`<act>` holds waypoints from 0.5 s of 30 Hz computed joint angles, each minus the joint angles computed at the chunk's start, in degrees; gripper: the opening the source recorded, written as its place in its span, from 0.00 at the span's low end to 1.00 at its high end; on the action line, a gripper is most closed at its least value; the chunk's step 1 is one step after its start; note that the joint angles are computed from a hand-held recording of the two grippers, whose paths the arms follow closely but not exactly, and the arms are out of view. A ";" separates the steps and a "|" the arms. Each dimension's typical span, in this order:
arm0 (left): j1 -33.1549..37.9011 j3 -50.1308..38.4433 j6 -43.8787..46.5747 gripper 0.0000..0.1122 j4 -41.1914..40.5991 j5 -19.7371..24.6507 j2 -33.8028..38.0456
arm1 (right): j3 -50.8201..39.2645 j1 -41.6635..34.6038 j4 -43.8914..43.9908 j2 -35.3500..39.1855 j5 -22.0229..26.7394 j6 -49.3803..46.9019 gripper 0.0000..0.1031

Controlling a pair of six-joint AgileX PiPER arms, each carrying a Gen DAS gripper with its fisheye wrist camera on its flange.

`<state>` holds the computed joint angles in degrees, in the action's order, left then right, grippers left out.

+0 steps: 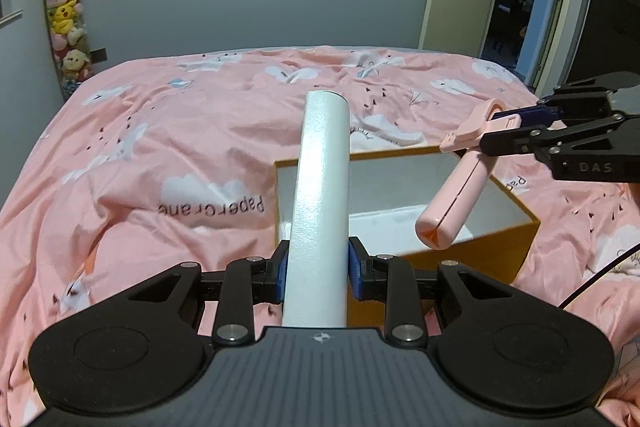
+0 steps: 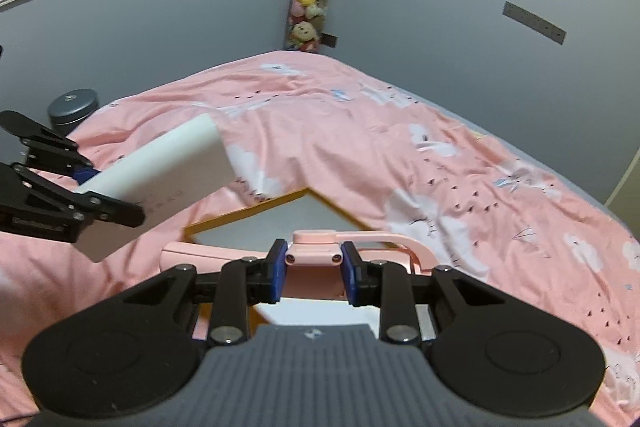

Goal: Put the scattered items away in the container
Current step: 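Carry the white cylinder with the left tool while the right tool carries the pink device into the box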

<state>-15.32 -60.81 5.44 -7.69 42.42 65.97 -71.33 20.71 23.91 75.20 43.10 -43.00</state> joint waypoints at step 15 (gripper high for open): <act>5.49 -19.25 10.34 0.29 -15.66 3.49 27.04 | -10.62 -3.84 3.68 19.31 0.89 -10.90 0.30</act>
